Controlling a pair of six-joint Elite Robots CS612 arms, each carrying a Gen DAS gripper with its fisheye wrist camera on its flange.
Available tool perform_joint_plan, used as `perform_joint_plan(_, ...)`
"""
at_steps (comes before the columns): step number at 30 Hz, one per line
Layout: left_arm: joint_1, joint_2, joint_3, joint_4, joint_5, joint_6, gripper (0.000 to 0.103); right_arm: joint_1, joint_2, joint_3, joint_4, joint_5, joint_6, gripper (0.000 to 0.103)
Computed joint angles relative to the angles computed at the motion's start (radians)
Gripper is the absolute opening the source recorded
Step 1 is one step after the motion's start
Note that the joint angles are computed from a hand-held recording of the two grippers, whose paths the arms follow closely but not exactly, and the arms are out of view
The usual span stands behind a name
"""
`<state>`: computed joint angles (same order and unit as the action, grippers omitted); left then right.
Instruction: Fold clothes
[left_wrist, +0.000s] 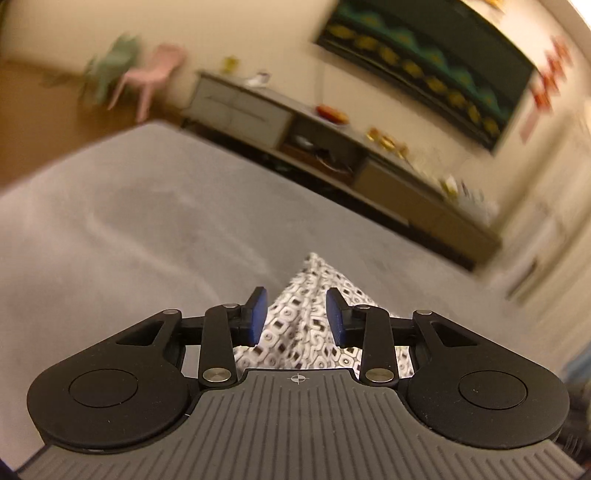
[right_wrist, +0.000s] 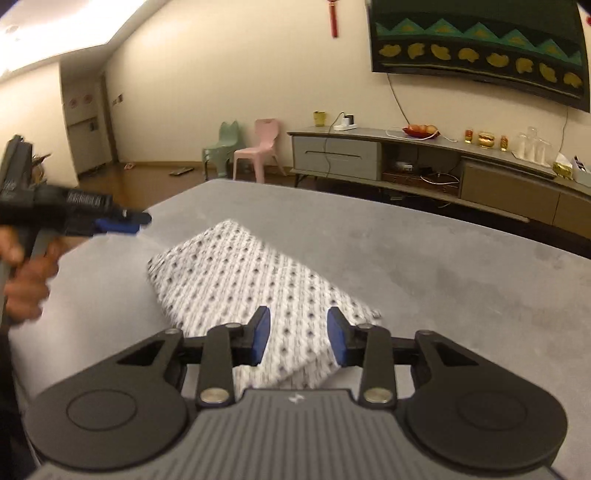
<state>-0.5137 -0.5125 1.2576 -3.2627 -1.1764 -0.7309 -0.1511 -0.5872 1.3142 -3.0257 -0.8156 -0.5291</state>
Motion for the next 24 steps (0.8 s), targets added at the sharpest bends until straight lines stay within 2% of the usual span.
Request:
perform_joint_plan(1,0.001,0.011,-0.026,0.038,-0.023,0.039,0.025,0.008,0.011,-0.014,0.013,0.007,-0.01,0.035)
perform_joint_plan(3,-0.008,0.037,-0.076,0.15,0.015,0.072,0.023,0.022,0.027,-0.035,0.066,0.019,-0.043,0.034)
perform_joint_plan(4,-0.011,0.051,-0.1,0.203,0.035,0.084,0.025,0.028,0.032,-0.042,0.101,0.014,-0.067,0.033)
perform_joint_plan(6,-0.011,0.067,-0.118,0.263,0.061,0.057,0.034,0.043,0.035,-0.042,0.146,-0.068,-0.124,0.032)
perform_joint_plan(7,-0.009,0.069,-0.113,0.255,0.051,0.04,0.036,0.047,0.038,-0.042,0.151,-0.1,-0.145,0.032)
perform_joint_plan(8,-0.007,0.07,-0.112,0.252,0.039,0.019,0.036,0.044,0.042,-0.044,0.145,-0.097,-0.152,0.032)
perform_joint_plan(11,-0.005,0.079,-0.113,0.215,-0.01,-0.026,0.026,0.043,0.038,-0.067,0.178,-0.146,-0.164,0.032)
perform_joint_plan(13,-0.013,0.09,-0.13,0.194,-0.048,-0.009,0.025,0.04,0.045,-0.085,0.154,-0.209,-0.179,0.035)
perform_joint_plan(16,-0.028,0.109,-0.167,0.184,-0.11,0.086,0.026,0.024,0.065,-0.129,0.122,-0.303,-0.105,0.045)
perform_joint_plan(19,-0.042,0.103,-0.163,0.183,-0.091,0.095,0.027,-0.002,0.07,-0.162,0.164,-0.306,0.023,0.043)
perform_joint_plan(20,-0.043,0.092,-0.146,0.166,-0.087,0.093,0.027,-0.009,0.067,-0.163,0.162,-0.301,0.062,0.041)
perform_joint_plan(22,-0.045,0.064,-0.105,0.103,-0.06,0.088,0.027,-0.024,0.056,-0.153,0.126,-0.241,0.11,0.041)
perform_joint_plan(23,-0.046,0.051,-0.088,0.074,-0.048,0.089,0.029,-0.029,0.053,-0.153,0.112,-0.212,0.133,0.041)
perform_joint_plan(24,-0.044,0.046,-0.09,0.047,-0.046,0.111,0.036,-0.029,0.057,-0.166,0.111,-0.184,0.147,0.041)
